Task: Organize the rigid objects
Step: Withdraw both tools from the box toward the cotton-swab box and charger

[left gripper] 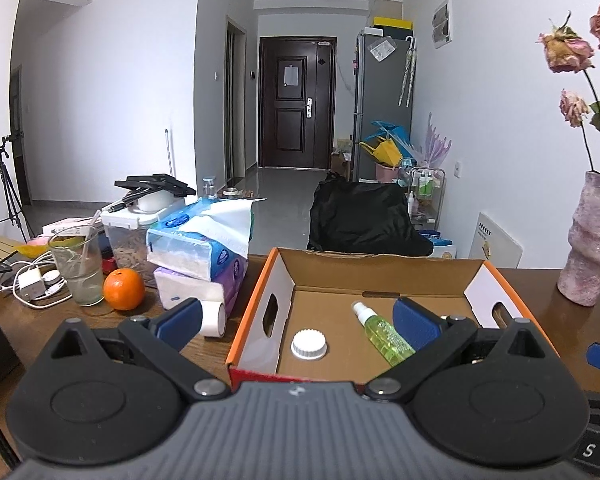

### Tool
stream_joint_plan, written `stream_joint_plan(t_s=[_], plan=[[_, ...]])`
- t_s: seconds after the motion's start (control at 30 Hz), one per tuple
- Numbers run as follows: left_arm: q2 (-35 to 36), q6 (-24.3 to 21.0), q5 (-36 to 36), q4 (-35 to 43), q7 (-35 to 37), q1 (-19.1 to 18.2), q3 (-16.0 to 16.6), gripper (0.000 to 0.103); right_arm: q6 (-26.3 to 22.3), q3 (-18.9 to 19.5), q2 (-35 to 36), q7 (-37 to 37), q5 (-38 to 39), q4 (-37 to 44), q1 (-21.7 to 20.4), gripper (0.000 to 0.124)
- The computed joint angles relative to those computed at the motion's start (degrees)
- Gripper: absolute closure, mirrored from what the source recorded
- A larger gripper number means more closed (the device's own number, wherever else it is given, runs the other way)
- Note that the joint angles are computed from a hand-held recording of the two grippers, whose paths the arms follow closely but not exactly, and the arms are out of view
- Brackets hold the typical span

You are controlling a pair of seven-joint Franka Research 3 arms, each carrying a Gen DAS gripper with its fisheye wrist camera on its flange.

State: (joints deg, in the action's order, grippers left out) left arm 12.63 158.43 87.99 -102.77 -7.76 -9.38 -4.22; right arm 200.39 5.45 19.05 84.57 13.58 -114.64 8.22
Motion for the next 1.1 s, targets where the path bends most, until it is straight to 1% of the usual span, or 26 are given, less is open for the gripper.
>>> stream_joint_plan(t_s=[0.23, 0.43, 0.67, 0.73, 0.8, 0.87, 1.0, 1.1], plan=[[-4.8, -0.2, 0.9, -5.9, -1.4, 0.5, -1.1, 0.000, 2.3, 0.7, -4.6, 2.1, -2.2, -6.9, -1.2, 0.021], [-9.1, -0.3, 1.4, -10.9, -2.9, 1.7, -2.6, 0.000, 3.8, -0.6, -8.5, 2.7, -2.4, -12.3, -0.1, 0.021], [-13.5, 0.1, 0.4, -16.3, -3.1, 3.1, -4.2, 0.000, 5.9, -1.5, -13.4, 6.1, -6.1, -19.4, -0.3, 0.021], [-14.6, 0.7, -0.3, -17.7, -2.7, 3.5, -4.5, 0.000, 6.3, -2.1, -14.8, 5.0, -5.2, -21.3, 0.6, 0.021], [-15.9, 0.9, -0.4, -19.2, -2.9, 3.9, -4.8, 0.000, 6.8, -2.6, -15.9, 1.7, -1.4, -22.8, 2.1, 0.021], [-17.3, 1.0, -0.2, -20.8, -3.2, 4.3, -5.2, 0.000, 7.4, -2.8, -17.0, -0.4, 0.7, -24.4, 3.0, 0.021], [-19.7, 1.2, -1.0, -23.8, -3.2, 5.1, -5.7, 0.000, 8.1, -2.9, -18.5, -1.4, 1.8, -27.1, 3.7, 0.021], [-21.1, 1.3, -1.7, -25.9, -3.3, 5.7, -6.0, 0.000, 8.7, -3.1, -18.7, -0.6, 1.4, -28.7, 3.8, 0.021]])
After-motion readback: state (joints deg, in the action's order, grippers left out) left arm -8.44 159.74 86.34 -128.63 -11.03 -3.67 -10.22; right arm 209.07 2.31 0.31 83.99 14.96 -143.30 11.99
